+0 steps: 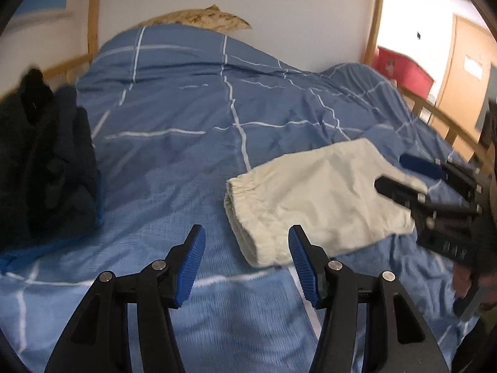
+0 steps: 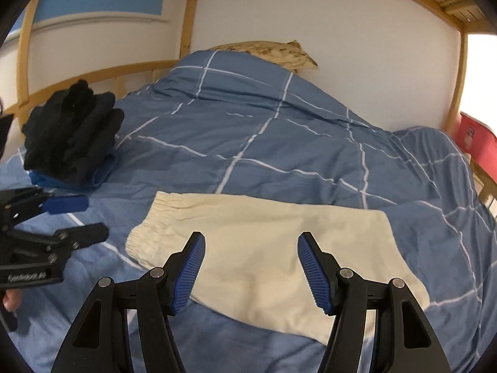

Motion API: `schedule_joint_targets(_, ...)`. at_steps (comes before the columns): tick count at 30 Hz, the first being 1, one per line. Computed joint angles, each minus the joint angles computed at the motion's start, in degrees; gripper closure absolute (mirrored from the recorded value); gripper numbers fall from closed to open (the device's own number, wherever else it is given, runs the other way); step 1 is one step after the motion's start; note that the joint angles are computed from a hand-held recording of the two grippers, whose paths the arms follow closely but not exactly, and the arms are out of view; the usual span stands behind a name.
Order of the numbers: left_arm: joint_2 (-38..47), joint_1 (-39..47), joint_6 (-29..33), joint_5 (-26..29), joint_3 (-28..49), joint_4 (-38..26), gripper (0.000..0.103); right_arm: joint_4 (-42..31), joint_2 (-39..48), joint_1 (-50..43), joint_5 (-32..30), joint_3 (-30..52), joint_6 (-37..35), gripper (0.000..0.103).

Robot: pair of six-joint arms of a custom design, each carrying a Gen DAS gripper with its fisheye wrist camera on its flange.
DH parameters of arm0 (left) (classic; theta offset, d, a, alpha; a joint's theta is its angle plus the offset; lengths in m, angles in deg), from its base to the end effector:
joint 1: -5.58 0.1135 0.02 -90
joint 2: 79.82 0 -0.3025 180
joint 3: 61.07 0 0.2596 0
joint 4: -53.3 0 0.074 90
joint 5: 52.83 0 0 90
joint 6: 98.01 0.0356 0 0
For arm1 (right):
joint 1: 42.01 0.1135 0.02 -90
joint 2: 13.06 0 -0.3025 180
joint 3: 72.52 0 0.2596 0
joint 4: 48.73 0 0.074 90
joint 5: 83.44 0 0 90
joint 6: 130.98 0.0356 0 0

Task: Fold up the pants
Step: 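Grasp the waistband edge with the left tool and lift it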

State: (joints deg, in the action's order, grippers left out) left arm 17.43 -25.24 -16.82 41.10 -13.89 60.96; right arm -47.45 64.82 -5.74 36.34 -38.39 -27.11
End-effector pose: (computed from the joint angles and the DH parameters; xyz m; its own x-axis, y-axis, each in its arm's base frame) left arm 0.2612 -0.1587 0.1407 -0.6573 0.2142 -0.7225 0.4593 0.8740 -0.1588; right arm 0.1890 0.1167 0.1589 -0.5808 -0.1681 -0.7965 -0.0812 0.9855 -0.1488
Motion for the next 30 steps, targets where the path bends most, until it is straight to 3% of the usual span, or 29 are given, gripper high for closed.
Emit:
schedule_joint_targets(2,3.4,3.1,-1.4,5.7,1.3,2.0,0.056,1.1,3.6,0.5,0.8,1.6,-0.1,0.04)
schedule_joint_targets(6,8.0,6.3,-2.7,12.0,3.6,2.7,0.067,2.6,8.6,0.3,0.6,3.8,-0.8,0.04)
schedule_joint_targets(13,13.5,6.9,-5.1,15.7,7.9,2.5,0.07,6.0,13.9,-1.0,-1.1,5.0,-0.4,0.04)
schedule_joint_targets(21,21.2,10.4,-10.4,23.8,12.8,2.7,0.072,8.2,18.6,-2.8,-2.4,5.7,0.0,0.04)
schedule_joint_targets(30,26.5,10.8,-13.3,27.4,16.5,2.8,0.072,9.9,21.6,-4.1,-2.8,5.4,0.0,0.04)
